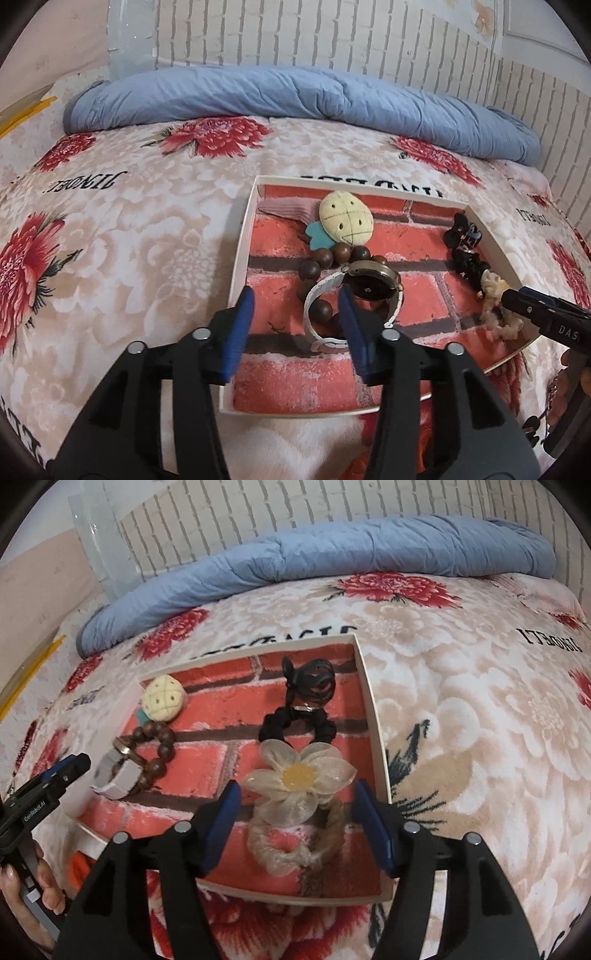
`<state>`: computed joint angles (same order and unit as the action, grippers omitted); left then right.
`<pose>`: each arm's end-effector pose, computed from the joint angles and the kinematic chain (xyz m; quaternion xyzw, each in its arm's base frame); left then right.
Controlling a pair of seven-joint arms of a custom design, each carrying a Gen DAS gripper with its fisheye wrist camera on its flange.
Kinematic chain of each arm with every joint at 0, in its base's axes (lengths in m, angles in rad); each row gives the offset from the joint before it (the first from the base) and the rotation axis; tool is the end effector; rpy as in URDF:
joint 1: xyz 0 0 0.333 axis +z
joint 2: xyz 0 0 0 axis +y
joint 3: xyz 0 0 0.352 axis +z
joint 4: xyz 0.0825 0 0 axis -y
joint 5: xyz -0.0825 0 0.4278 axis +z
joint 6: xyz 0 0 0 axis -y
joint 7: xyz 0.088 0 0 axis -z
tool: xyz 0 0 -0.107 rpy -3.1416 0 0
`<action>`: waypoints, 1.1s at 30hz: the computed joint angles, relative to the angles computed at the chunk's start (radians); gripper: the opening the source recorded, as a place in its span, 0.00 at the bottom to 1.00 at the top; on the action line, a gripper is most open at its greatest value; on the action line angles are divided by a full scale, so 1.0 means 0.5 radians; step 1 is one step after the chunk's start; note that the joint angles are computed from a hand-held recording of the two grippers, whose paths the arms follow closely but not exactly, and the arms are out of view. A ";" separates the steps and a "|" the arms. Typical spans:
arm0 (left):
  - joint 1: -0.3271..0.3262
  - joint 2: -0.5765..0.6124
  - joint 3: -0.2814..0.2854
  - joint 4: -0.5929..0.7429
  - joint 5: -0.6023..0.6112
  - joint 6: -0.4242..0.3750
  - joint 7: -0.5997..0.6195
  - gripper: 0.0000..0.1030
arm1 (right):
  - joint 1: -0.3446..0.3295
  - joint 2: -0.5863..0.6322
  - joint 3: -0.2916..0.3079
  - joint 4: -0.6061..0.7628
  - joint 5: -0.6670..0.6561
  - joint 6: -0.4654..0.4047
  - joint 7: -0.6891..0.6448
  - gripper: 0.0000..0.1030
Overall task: Organize jewelry
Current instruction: 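Withdraw both tools from the tray toward the remaining items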
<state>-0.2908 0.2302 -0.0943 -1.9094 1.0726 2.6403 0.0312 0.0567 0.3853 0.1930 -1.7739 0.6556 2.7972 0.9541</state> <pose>0.6294 -0.2754 0.4342 -0.7424 0.5347 -0.2735 0.2969 0.7266 0.1388 0.4203 -0.7408 0.5597 -0.1109 0.3544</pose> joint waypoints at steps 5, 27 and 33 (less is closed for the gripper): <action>-0.020 -0.089 -0.019 -0.058 0.100 -0.058 -0.106 0.74 | -0.043 -0.129 0.074 -0.144 0.178 0.134 -0.183 0.83; 0.035 -0.590 -0.316 -0.639 -0.054 -0.291 -0.258 0.95 | 0.239 -0.689 -0.150 -0.960 0.320 0.535 -0.294 0.94; 0.058 -0.647 -0.372 -0.773 -0.139 -0.289 -0.277 0.95 | 0.339 -0.753 -0.218 -1.116 0.062 0.624 -0.052 0.94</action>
